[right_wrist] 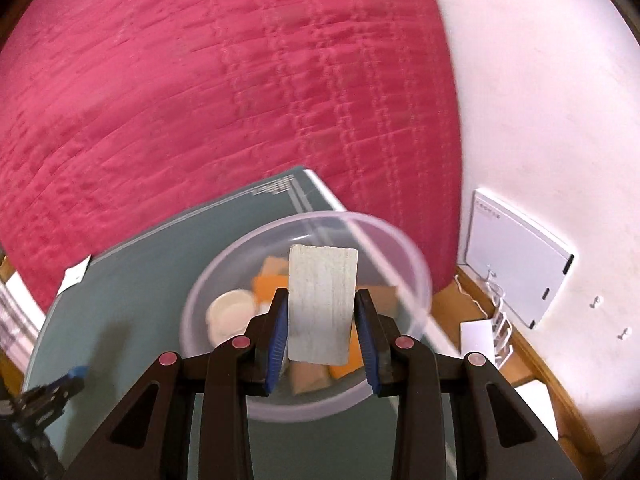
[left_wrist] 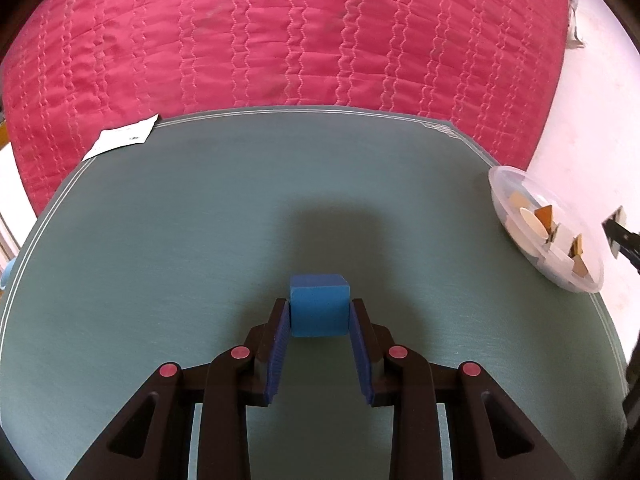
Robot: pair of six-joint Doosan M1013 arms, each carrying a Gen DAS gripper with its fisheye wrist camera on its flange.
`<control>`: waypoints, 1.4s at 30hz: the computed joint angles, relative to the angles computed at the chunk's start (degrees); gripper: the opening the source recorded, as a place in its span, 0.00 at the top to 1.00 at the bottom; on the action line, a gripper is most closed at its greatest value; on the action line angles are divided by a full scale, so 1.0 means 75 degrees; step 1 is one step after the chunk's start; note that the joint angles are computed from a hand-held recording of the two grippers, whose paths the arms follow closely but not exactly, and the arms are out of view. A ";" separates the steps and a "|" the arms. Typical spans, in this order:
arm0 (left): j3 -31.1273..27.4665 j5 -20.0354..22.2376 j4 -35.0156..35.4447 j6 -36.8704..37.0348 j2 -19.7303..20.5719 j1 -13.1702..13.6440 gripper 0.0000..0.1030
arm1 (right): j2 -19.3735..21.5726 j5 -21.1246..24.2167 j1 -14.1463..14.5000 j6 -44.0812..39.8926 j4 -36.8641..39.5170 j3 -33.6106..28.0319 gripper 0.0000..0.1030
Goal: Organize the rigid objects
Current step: 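Carry the white block and the blue block over the clear bowl with both tools, then open the left tool to drop the blue block into the bowl while the right tool releases the white block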
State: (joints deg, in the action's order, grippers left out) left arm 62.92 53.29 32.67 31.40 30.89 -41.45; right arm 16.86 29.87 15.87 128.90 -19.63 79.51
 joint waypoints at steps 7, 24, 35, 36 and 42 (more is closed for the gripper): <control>-0.0260 0.0049 -0.0051 0.0196 0.0116 -0.0094 0.69 | 0.0134 -0.0155 -0.0384 -0.0716 0.1458 -0.0013 0.65; -0.2022 0.0007 -0.1179 0.1872 0.1066 -0.0253 0.69 | -0.0159 -0.0439 -0.0073 0.2857 -0.2016 0.0514 0.52; -0.4025 0.0340 -0.2050 0.3154 0.2163 -0.0300 0.69 | -0.0239 -0.0618 -0.0118 0.3045 -0.1962 0.0606 0.51; -0.4225 0.0411 -0.2105 0.3236 0.2270 -0.0297 0.69 | -0.0248 -0.0653 -0.0127 0.3013 -0.1919 0.0616 0.51; -0.5173 0.0781 -0.2470 0.3680 0.2784 -0.0308 0.69 | -0.0263 -0.0755 -0.0174 0.2790 -0.1602 0.0632 0.51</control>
State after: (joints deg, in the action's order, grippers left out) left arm 24.13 59.15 14.14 59.00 51.77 -43.77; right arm 14.89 24.21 14.56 149.82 -31.64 84.25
